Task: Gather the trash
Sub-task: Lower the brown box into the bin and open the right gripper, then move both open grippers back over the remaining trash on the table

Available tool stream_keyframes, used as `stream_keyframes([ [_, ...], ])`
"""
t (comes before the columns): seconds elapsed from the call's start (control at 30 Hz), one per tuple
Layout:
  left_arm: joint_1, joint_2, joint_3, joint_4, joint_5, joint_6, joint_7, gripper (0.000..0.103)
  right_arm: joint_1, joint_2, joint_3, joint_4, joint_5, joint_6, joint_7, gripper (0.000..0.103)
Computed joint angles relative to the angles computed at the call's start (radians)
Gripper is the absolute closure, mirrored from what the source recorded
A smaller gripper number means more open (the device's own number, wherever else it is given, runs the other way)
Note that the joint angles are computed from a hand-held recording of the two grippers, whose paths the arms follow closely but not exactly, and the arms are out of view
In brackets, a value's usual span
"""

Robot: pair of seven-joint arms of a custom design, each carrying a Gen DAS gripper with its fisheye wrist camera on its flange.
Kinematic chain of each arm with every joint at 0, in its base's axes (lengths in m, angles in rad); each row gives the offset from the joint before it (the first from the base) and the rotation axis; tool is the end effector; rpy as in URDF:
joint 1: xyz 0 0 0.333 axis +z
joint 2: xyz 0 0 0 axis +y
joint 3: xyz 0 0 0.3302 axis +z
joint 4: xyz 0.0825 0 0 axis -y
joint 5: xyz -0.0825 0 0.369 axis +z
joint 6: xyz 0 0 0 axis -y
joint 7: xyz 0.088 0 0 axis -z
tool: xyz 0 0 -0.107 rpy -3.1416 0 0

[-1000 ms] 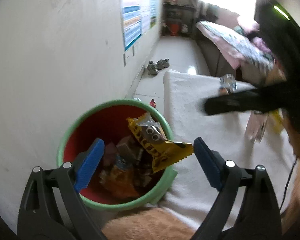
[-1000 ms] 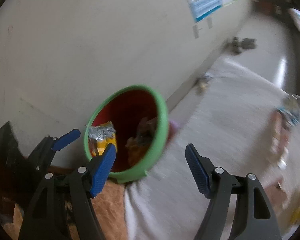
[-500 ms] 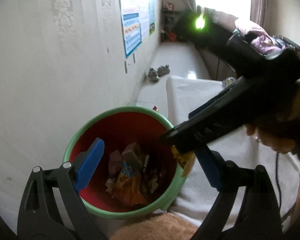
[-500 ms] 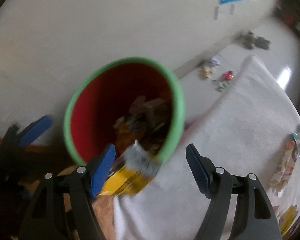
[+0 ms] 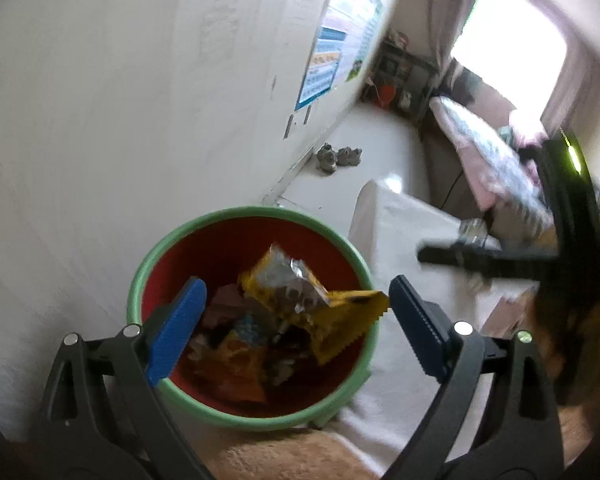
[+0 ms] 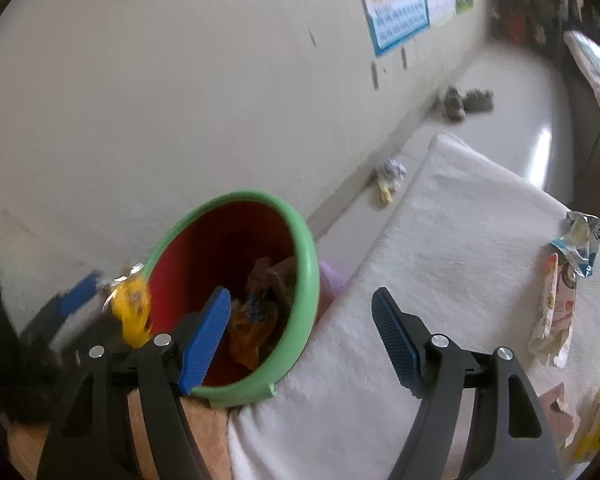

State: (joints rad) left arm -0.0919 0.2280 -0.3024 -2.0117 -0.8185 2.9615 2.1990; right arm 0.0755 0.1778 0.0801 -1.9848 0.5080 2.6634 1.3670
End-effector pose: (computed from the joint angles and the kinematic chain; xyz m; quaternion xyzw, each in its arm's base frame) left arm 0.5937 -0.1811 0.4356 -0.5704 0.7204 -0.3806 0.1040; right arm 0.6134 0.0795 0.4515 -0.6618 0.6891 -0.0530 0.2906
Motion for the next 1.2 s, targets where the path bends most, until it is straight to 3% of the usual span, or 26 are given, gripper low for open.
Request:
stream_keyframes([
  [0.07, 0.023, 0.010, -0.014, 0.033, -0.062, -0.048, 0.004, 0.013, -0.042, -0.040, 0.057, -0.047, 0.217, -0.001, -0.209, 0.032],
  [0.1, 0.032, 0.012, -0.018, 0.044, -0.091, -0.075, 0.009, 0.013, -0.038, -0.041, 0.055, -0.050, 0.278, -0.011, -0.281, 0.032],
  [0.33, 0.037, 0.001, -0.007, 0.075, -0.240, -0.215, 0.086, 0.013, 0.022, -0.037, 0.035, -0.052, 0.443, -0.062, -0.535, 0.032],
  [0.53, 0.021, -0.005, 0.012, 0.093, -0.296, -0.334, 0.151, 0.013, 0.028, 0.013, 0.026, -0.007, 0.528, -0.054, -0.513, 0.032],
  [0.73, 0.025, -0.017, 0.030, 0.072, -0.392, -0.433, 0.224, 0.012, 0.028, 0.061, 0.018, 0.028, 0.400, 0.020, -0.344, 0.032],
  [0.87, 0.015, -0.026, 0.050, 0.060, -0.386, -0.436, 0.227, 0.012, 0.021, 0.089, 0.024, 0.051, 0.284, 0.042, -0.242, 0.032],
  [1.03, -0.002, -0.036, 0.062, 0.033, -0.363, -0.359, 0.180, 0.012, -0.003, 0.088, 0.049, 0.051, 0.211, 0.038, -0.227, 0.032],
  [1.1, -0.013, -0.040, 0.063, 0.025, -0.337, -0.313, 0.147, 0.012, -0.025, 0.053, 0.059, 0.010, 0.248, 0.053, -0.242, 0.032],
  [1.2, -0.035, -0.053, 0.053, 0.013, -0.312, -0.227, 0.128, 0.012, -0.032, -0.030, 0.027, -0.080, 0.261, 0.103, -0.206, 0.032],
])
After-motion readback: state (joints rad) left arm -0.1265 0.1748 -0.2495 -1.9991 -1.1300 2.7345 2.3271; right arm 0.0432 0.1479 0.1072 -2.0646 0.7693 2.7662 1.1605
